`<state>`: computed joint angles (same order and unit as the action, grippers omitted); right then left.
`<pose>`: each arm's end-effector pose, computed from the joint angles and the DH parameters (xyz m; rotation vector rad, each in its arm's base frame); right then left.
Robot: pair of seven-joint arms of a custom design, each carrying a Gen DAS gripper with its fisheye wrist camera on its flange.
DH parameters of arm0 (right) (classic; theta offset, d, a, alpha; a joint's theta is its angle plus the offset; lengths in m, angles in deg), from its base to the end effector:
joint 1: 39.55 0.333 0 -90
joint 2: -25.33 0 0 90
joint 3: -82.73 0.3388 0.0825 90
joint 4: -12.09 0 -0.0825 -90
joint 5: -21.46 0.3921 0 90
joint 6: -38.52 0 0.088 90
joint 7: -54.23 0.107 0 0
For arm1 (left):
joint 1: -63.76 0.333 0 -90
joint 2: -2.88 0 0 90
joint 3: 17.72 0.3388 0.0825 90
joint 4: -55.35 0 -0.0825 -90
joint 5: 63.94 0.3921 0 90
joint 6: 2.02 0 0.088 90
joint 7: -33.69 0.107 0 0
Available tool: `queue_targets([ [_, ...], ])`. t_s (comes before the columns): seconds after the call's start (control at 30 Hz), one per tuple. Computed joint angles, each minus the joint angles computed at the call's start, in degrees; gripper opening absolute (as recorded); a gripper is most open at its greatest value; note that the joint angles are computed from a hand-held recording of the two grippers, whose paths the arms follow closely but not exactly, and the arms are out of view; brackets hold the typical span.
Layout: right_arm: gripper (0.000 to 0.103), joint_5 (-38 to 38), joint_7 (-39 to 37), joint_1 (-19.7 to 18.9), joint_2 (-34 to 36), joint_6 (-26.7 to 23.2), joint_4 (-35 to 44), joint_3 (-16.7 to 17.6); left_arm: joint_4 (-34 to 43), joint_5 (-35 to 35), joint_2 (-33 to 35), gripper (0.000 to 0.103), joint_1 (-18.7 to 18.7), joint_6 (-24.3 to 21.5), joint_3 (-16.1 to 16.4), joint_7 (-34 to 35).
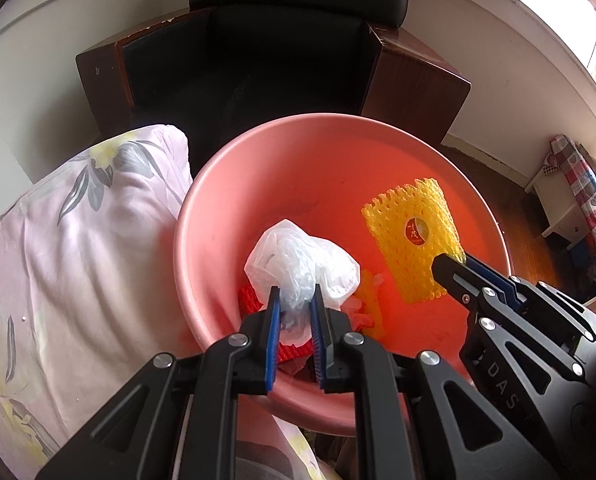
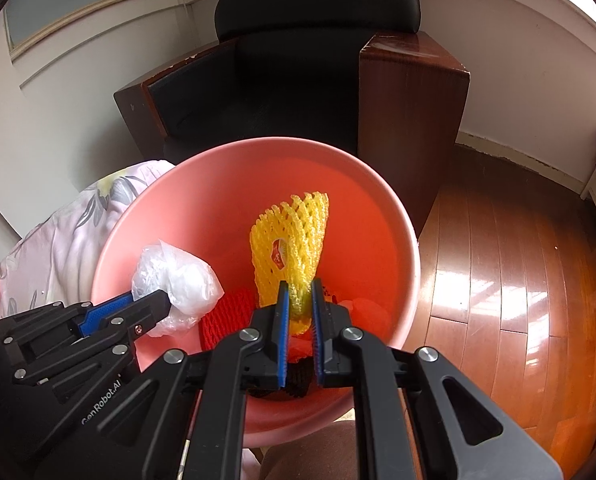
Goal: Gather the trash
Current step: 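Carry both items over the pink bucket and open both grippers to drop them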
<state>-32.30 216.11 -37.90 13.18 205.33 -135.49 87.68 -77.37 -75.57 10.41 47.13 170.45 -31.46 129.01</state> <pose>0.4477 0.1018 0.3958 -1.5866 2.0881 -0.6908 0.5008 -0.2738 0.3664 -1.5439 2.3758 -0.7765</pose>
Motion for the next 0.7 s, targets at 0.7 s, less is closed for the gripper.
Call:
queue_targets([
  [0.7, 0.01, 1.8, -1.2, 0.6, 1.7, -0.3, 1.0, -1.2, 2.9, -0.3, 2.3, 0.019, 0.0, -2.0, -0.1, 0.1],
])
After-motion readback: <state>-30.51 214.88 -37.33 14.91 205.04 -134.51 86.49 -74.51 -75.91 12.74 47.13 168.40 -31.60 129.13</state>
